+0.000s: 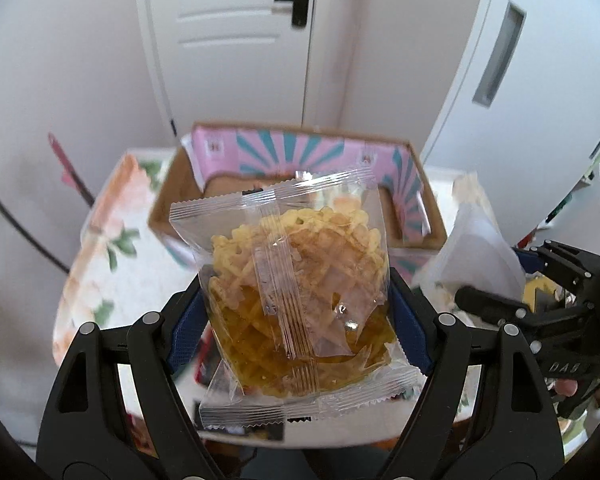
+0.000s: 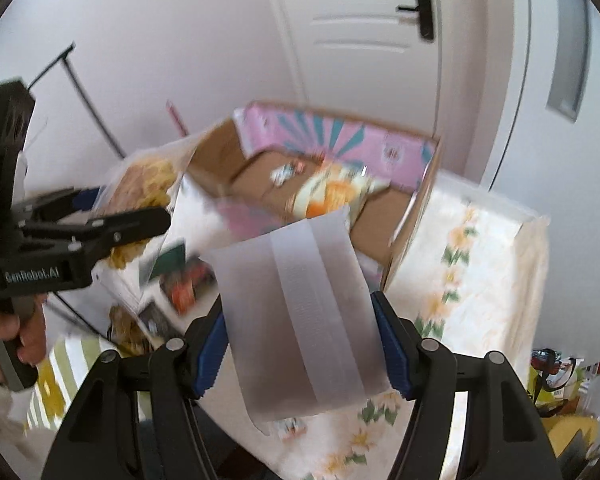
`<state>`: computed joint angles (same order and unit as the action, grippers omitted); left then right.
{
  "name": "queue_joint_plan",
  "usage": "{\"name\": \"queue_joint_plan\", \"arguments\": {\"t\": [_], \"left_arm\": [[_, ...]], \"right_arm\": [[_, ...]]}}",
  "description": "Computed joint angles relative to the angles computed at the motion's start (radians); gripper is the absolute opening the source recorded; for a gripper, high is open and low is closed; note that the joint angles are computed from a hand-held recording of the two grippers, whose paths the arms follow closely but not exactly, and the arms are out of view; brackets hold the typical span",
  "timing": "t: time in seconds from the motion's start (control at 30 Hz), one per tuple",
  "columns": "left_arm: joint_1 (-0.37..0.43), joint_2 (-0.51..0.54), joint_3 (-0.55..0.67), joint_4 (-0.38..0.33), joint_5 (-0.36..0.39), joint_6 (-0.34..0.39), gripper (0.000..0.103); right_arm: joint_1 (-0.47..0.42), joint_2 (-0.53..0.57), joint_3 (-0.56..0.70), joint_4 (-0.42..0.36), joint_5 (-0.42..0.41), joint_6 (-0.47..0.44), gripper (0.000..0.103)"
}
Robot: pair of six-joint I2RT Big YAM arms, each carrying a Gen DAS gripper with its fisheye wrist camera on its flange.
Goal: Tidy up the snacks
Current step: 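Carry both items into the box and open both tools to release them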
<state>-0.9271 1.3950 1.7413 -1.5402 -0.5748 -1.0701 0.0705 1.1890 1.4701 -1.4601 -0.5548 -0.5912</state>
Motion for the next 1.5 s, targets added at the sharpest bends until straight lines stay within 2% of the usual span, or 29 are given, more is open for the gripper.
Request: {"name": "queue_joint_plan", "arguments": {"t": [0.2, 0.47, 0.63, 0.73, 0.93, 1.1, 1.37, 1.5], "left_arm": [[0.127, -0.052, -0.021, 0.100, 0.071, 0.192, 0.079], [0.350, -0.049, -0.051, 0.179, 0.279, 0.448, 0.079], [0.465, 0.003, -0.080, 0.210, 0.424, 0.565, 0.079], [0.504, 0.038, -0.095, 0.222, 0.483, 0.616, 0.079], [0.521, 0.069, -0.123, 0.241, 0.552, 0.660, 0.079], [0.504, 0.097, -0.107, 0.229, 0.500, 0.690, 0.094], [0.466, 0.053, -0.117, 0.214, 0.433, 0.652, 0.097], [0.471, 0.020, -0.128, 0.209, 0.430, 0.632, 0.097]], "right_arm": [[0.086, 0.037, 0.096, 0.102, 0.048, 0.267, 0.062], [0.221, 0.122, 0.200, 0.199, 0.160, 0.546, 0.062], [0.283, 0.191, 0.242, 0.227, 0.240, 0.695, 0.062], [0.304, 0.225, 0.246, 0.241, 0.275, 0.765, 0.062], [0.320, 0.261, 0.217, 0.257, 0.311, 0.871, 0.062], [0.316, 0.282, 0.212, 0.250, 0.303, 0.892, 0.062], [0.307, 0.304, 0.234, 0.231, 0.279, 0.884, 0.062], [0.323, 0.320, 0.233, 0.251, 0.283, 0.888, 0.062]]}}
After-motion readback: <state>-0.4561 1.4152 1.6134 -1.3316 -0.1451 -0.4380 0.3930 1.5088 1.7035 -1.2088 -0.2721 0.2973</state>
